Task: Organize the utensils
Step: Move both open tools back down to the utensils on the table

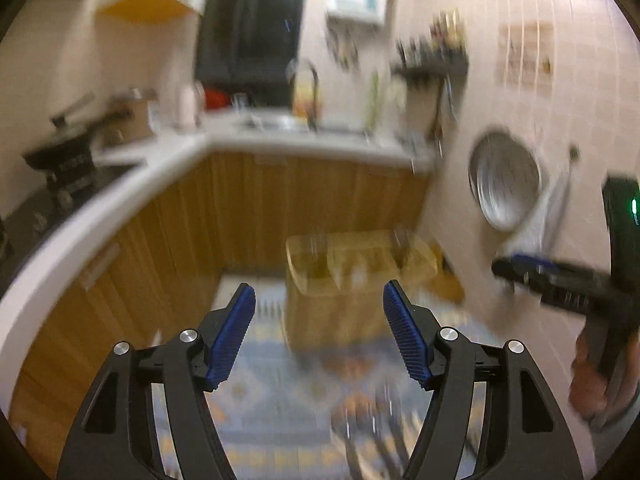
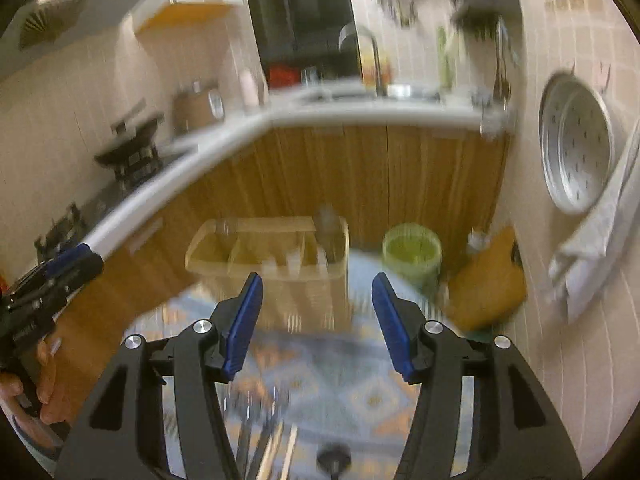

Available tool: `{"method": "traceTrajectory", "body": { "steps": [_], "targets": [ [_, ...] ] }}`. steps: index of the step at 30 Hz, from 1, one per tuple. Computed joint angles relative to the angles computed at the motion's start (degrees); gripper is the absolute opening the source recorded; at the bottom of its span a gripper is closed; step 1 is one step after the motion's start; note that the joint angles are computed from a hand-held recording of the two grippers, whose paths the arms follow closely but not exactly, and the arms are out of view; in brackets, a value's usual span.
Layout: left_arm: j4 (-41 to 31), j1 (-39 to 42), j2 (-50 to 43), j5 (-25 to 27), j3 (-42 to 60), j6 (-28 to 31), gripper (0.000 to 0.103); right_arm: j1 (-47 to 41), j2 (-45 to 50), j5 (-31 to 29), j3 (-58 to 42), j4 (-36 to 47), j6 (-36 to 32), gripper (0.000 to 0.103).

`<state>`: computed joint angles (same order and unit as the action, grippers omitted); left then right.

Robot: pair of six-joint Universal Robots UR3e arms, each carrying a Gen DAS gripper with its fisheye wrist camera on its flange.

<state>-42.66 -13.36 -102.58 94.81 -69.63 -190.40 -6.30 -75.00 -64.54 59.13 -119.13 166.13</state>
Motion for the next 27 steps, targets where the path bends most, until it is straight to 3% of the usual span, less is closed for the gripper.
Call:
{"method": "traceTrajectory", "body": {
  "steps": [3, 8, 12, 27],
  "targets": [
    [-7.8, 0.0, 0.0, -1.6, -1.1, 0.6, 0.065, -0.2, 0.2, -0.4, -0.5, 9.3, -3.8, 0.054],
    [-14.4, 1.6, -2.8, -7.2, -5.6, 3.7, 0.063, -0.2, 0.0, -4.0, 4.1, 13.5, -5.8, 0.054],
    [-16.0, 0.1, -7.6, -6.1, -5.6, 5.5, 0.052, -0.7, 1.8, -4.3, 4.5, 18.1, -5.9, 0.053],
    [-14.0, -4.1, -16.9, 2.3, 0.1, 4.2, 0.051, 2.1, 6.3, -7.9, 5.5, 18.0, -4.8, 0.053]
  ]
}}
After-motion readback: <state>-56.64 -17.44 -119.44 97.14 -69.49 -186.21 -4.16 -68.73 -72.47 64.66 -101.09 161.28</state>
